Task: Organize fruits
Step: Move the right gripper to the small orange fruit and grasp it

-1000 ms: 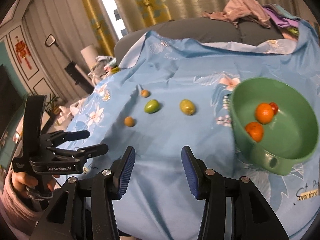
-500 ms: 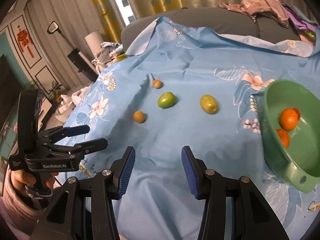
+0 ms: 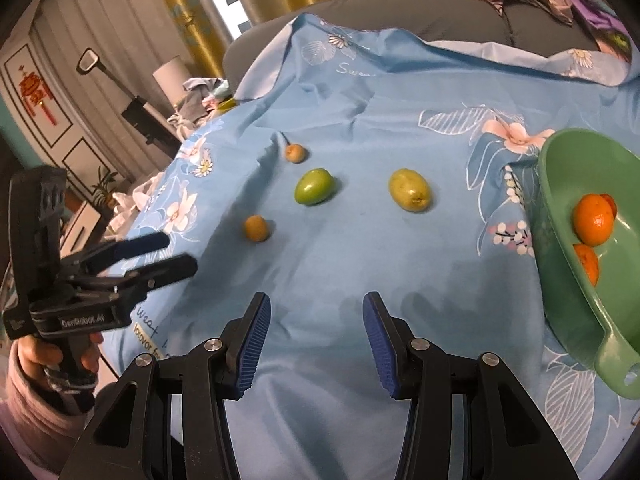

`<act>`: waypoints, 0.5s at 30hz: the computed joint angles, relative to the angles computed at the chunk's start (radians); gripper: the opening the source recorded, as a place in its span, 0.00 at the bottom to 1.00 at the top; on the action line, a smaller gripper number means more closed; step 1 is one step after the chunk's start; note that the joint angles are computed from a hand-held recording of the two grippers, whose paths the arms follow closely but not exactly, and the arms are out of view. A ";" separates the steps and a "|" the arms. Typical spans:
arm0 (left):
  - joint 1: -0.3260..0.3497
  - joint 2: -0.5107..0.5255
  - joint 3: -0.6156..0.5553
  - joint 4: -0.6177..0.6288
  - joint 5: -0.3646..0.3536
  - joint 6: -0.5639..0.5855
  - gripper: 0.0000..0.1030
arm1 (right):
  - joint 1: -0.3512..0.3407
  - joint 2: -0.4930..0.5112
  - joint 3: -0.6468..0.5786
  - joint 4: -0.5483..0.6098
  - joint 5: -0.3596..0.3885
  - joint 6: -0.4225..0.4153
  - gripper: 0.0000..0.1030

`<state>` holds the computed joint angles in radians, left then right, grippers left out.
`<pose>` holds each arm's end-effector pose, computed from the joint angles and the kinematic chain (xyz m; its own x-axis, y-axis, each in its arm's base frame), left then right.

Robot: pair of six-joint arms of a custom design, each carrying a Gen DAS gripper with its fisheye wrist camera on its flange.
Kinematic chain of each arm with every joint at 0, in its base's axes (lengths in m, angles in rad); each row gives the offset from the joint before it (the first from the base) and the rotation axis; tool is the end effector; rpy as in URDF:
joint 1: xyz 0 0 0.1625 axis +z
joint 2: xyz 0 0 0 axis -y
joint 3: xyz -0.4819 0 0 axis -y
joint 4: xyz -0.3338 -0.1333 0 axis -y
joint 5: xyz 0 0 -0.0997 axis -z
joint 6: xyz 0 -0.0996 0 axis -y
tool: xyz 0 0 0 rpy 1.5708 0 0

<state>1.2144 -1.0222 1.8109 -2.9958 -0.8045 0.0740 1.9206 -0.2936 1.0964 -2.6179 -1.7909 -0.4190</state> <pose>-0.0230 -0.6417 0.3384 -0.7960 -0.0787 -0.6002 0.3404 0.7617 -0.5514 0.3836 -0.7259 -0.0083 -0.7187 -0.6311 0.2919 -0.6841 0.7168 -0.1348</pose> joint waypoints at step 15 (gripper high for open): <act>0.057 0.137 -0.235 0.245 0.087 0.041 0.39 | -0.029 0.006 -0.018 0.024 0.034 0.010 0.47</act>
